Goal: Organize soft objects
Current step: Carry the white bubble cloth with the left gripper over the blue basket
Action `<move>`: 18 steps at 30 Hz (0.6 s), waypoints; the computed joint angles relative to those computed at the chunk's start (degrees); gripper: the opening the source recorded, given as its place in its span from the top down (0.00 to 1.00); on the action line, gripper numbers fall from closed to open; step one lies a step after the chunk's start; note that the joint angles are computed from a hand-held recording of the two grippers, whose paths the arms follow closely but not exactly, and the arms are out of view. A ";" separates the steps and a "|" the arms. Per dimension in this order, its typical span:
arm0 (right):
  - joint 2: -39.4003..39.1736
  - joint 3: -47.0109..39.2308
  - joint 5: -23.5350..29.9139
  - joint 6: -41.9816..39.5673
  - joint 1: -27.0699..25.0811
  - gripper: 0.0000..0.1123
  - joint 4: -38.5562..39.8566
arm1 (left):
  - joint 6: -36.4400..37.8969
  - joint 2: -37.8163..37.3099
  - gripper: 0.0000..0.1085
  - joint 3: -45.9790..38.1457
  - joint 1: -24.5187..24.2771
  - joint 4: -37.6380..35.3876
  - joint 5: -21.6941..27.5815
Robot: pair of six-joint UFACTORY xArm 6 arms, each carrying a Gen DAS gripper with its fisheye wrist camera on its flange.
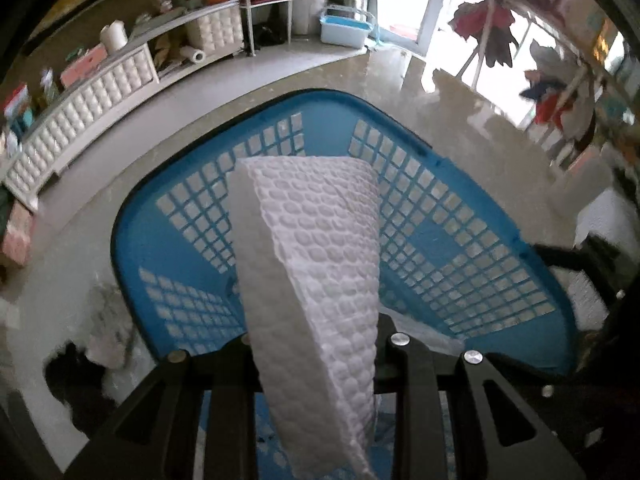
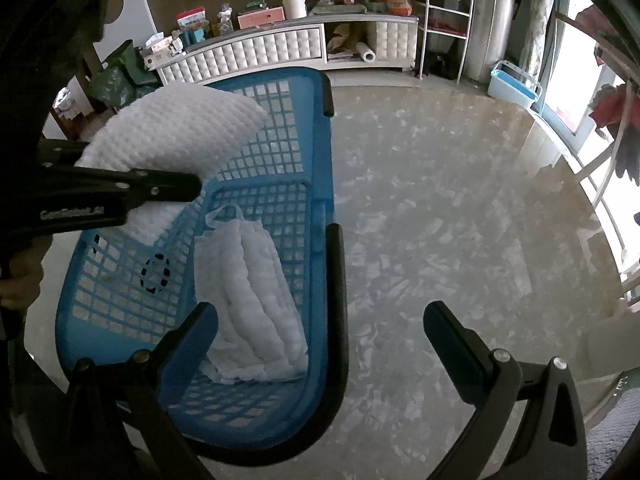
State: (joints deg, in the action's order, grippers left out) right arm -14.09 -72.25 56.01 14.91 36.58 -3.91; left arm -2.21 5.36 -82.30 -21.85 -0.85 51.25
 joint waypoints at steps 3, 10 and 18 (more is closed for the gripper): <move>0.59 -0.14 -0.04 -0.42 -0.40 0.08 0.63 | 2.42 2.12 0.77 -2.09 -0.52 1.01 0.83; 1.16 -0.47 -0.10 -1.87 -1.30 0.08 2.81 | 3.09 6.53 0.77 -7.03 -1.06 4.62 4.71; 1.19 -0.47 -0.49 -3.61 -2.07 0.08 5.15 | 3.87 7.83 0.68 -9.43 -0.61 5.15 6.74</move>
